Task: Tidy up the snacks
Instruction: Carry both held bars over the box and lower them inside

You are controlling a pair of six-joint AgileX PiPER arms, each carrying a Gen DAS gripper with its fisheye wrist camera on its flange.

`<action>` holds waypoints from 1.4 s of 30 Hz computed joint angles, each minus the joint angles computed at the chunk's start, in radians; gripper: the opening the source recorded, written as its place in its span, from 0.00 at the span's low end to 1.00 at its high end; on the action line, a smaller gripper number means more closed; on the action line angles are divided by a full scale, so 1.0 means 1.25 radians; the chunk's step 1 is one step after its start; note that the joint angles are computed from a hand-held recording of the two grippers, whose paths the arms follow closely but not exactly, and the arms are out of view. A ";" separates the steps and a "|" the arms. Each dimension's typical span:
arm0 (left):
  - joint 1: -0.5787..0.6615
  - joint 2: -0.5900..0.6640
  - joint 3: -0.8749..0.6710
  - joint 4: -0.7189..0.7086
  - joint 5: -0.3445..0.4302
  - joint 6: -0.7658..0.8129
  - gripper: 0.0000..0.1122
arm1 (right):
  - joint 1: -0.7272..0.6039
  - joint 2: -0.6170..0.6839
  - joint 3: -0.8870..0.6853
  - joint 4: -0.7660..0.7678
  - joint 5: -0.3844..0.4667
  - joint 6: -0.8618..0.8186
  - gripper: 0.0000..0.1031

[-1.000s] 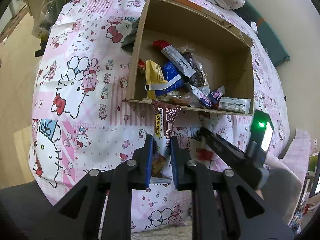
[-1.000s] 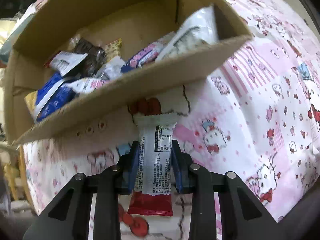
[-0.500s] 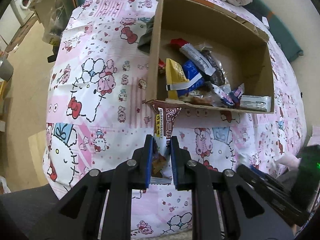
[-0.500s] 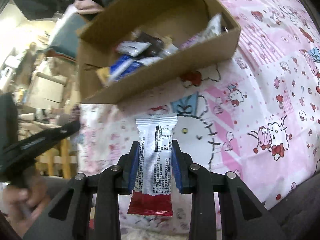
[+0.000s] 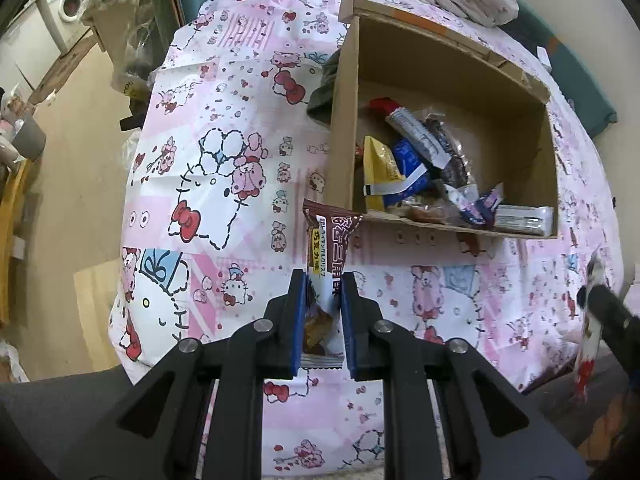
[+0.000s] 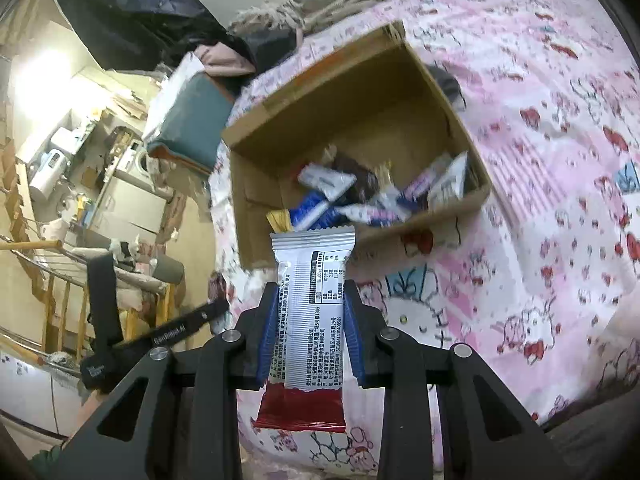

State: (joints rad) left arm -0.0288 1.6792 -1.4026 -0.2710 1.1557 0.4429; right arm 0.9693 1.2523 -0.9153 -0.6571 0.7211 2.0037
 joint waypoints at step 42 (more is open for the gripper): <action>-0.221 0.249 -0.318 0.033 -0.081 -0.114 0.12 | -0.504 0.212 -0.042 0.544 -0.301 -0.836 0.31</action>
